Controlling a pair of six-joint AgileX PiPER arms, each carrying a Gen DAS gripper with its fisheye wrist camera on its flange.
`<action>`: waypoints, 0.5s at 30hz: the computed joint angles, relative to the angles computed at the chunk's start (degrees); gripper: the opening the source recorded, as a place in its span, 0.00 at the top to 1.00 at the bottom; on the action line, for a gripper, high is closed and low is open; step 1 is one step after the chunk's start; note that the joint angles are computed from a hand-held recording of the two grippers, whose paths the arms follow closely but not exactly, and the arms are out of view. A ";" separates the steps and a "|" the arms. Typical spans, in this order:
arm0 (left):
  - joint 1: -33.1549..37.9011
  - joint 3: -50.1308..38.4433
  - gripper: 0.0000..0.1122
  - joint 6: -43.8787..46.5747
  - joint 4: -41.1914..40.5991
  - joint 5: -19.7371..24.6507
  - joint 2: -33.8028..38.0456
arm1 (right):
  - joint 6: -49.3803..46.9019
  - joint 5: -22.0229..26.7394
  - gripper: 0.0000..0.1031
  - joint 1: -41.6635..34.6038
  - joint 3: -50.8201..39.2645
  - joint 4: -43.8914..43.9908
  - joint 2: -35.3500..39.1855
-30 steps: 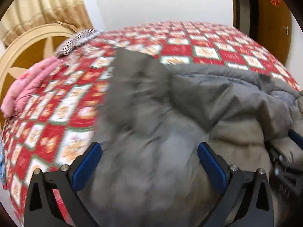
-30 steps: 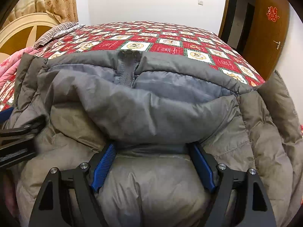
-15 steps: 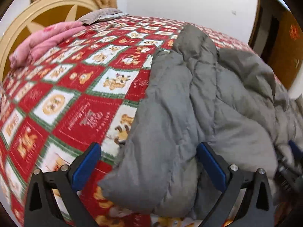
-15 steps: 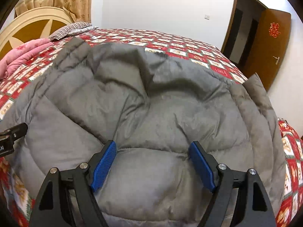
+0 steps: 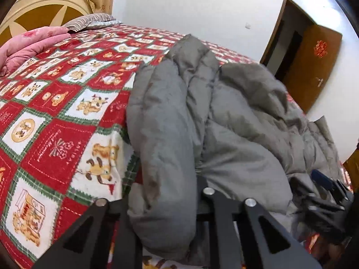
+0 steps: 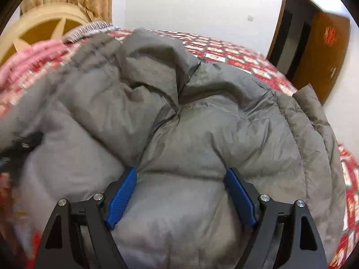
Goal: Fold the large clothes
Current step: 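Grasp the jacket side with the left tool and fold it inward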
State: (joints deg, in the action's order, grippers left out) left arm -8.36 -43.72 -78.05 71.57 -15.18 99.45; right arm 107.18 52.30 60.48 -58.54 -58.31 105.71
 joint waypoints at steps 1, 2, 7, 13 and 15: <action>1.33 0.51 0.89 -0.66 1.20 -1.56 -0.48 | 2.92 1.16 0.21 1.44 1.54 -1.23 -1.70; 2.55 0.96 0.89 -1.04 1.92 -3.09 -0.94 | 5.86 3.92 0.21 3.67 2.48 -2.18 -2.90; 6.47 3.44 0.91 -1.37 4.61 -7.89 -4.59 | 0.70 4.65 0.21 4.96 -0.16 3.80 0.15; 10.19 4.04 0.92 -9.89 12.68 -9.54 -9.81 | -3.36 3.26 0.20 3.37 -5.48 4.17 5.40; 11.89 2.84 0.92 -16.70 19.01 -9.43 -11.05 | -4.46 0.20 0.20 3.33 -5.23 2.79 4.80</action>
